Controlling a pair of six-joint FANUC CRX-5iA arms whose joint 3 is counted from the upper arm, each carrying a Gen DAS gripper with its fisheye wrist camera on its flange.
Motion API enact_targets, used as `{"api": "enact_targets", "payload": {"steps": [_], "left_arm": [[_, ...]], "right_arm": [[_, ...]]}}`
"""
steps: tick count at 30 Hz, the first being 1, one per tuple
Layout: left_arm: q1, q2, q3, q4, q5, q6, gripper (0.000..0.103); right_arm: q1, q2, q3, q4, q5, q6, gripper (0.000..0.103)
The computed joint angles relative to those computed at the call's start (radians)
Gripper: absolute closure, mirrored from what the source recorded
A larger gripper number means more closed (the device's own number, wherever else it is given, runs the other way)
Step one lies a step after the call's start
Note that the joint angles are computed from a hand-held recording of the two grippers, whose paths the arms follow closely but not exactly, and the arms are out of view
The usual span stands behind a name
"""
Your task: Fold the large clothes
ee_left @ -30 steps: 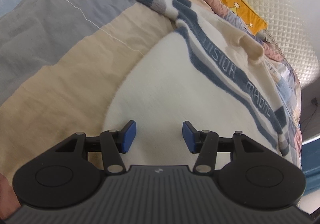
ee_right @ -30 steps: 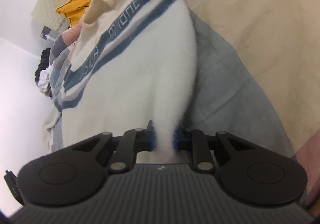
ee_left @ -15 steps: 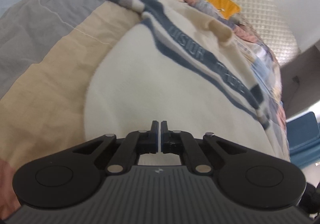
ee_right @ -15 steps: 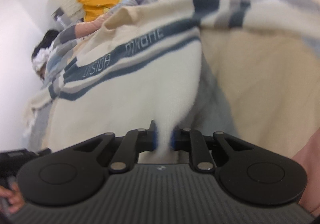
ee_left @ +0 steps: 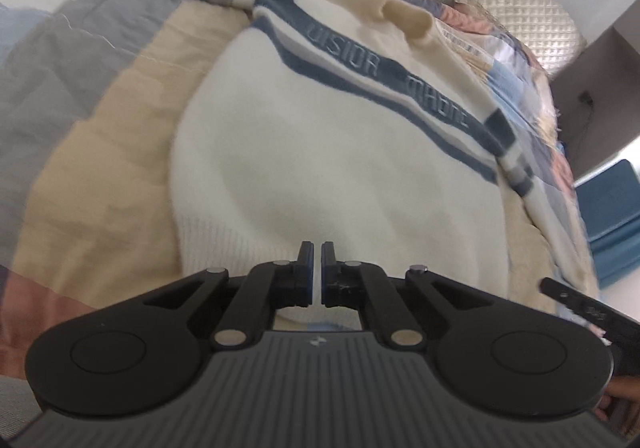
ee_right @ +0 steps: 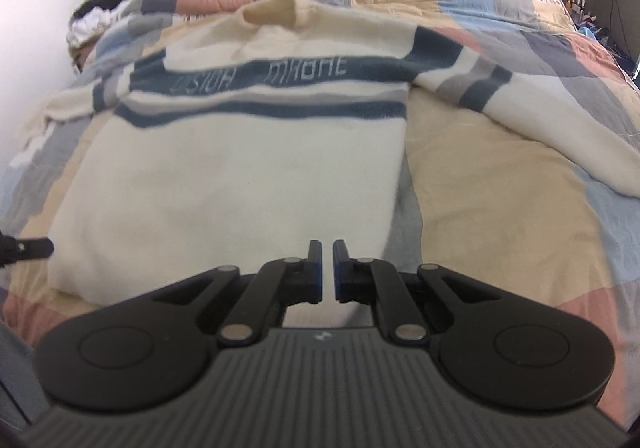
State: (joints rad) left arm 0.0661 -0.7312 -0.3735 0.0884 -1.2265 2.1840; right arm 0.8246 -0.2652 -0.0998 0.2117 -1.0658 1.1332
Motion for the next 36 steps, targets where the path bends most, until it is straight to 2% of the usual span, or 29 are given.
{"api": "enact_targets", "payload": {"steps": [4, 9, 11, 19, 22, 29, 32, 36], "left_arm": [[-0.041, 0.041, 0.044, -0.057, 0.008, 0.035, 0.099], [-0.116, 0.130, 0.123, -0.145, 0.027, 0.078, 0.098], [-0.132, 0.164, 0.147, -0.162, 0.039, 0.077, 0.098], [-0.186, 0.324, 0.245, -0.251, 0.095, 0.045, 0.098], [-0.233, 0.391, 0.289, -0.353, 0.097, 0.049, 0.098], [-0.192, 0.472, 0.241, -0.357, 0.200, 0.010, 0.098], [-0.203, 0.504, 0.240, -0.402, 0.202, 0.012, 0.098], [-0.170, 0.529, 0.213, -0.356, 0.227, -0.030, 0.098]], "right_arm": [[0.007, -0.022, -0.028, 0.030, 0.063, -0.043, 0.092], [-0.002, -0.005, -0.012, -0.026, 0.119, -0.008, 0.092], [-0.009, 0.012, 0.003, -0.057, 0.138, -0.002, 0.092], [-0.011, 0.078, 0.003, -0.057, 0.227, -0.014, 0.092], [-0.011, 0.097, -0.025, -0.029, 0.277, -0.031, 0.092], [-0.020, 0.159, -0.050, -0.016, 0.334, -0.014, 0.092], [-0.032, 0.197, -0.012, -0.088, 0.295, 0.015, 0.092], [-0.037, 0.240, 0.017, -0.107, 0.258, 0.021, 0.094]]}}
